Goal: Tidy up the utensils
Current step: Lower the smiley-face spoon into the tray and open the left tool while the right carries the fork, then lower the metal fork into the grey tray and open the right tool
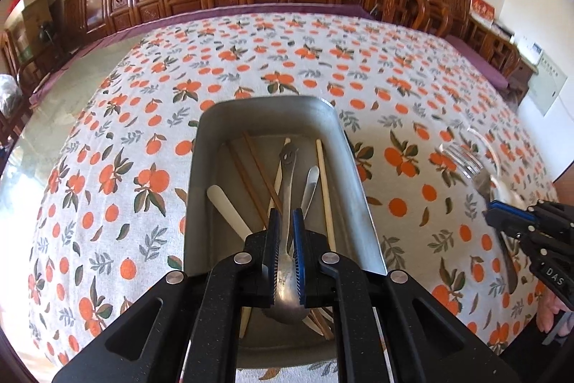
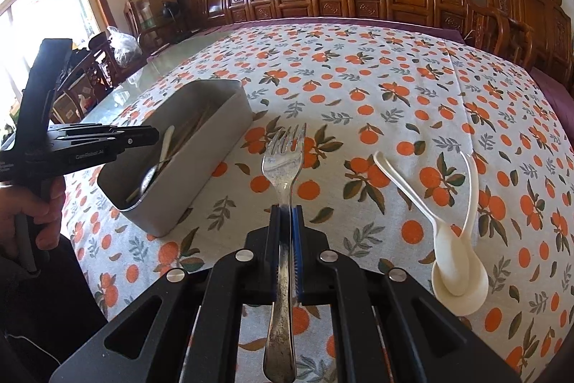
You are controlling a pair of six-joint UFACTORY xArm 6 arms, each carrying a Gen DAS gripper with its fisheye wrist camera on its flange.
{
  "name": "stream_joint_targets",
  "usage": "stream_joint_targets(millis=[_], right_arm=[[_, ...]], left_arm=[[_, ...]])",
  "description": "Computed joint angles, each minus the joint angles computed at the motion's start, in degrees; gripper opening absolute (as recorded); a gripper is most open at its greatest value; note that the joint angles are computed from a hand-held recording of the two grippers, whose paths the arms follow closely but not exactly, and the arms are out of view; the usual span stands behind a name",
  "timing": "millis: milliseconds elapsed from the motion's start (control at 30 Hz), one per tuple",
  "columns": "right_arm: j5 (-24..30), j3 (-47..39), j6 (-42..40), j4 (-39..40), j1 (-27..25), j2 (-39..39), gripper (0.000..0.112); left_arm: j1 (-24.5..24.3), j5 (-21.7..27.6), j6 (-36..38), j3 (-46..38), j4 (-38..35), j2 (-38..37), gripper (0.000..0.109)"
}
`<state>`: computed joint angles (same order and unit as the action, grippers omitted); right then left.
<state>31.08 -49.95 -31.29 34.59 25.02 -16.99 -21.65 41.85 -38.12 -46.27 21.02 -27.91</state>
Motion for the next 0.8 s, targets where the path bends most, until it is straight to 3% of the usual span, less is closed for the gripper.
stream_joint_targets(millis=[367,800], right_arm=[[1.68,-5.1,2.67,-1.75,4.61,1.61,0.008],[4.02,-18.79,10.19,-4.64,10.6,11.4,0.008]], left_arm=[[2.3,-2.55,1.29,2.41,0.23,-5.06,0.006],[6.12,-1.39,3.96,5.45,-0.11,-11.32,0.006]])
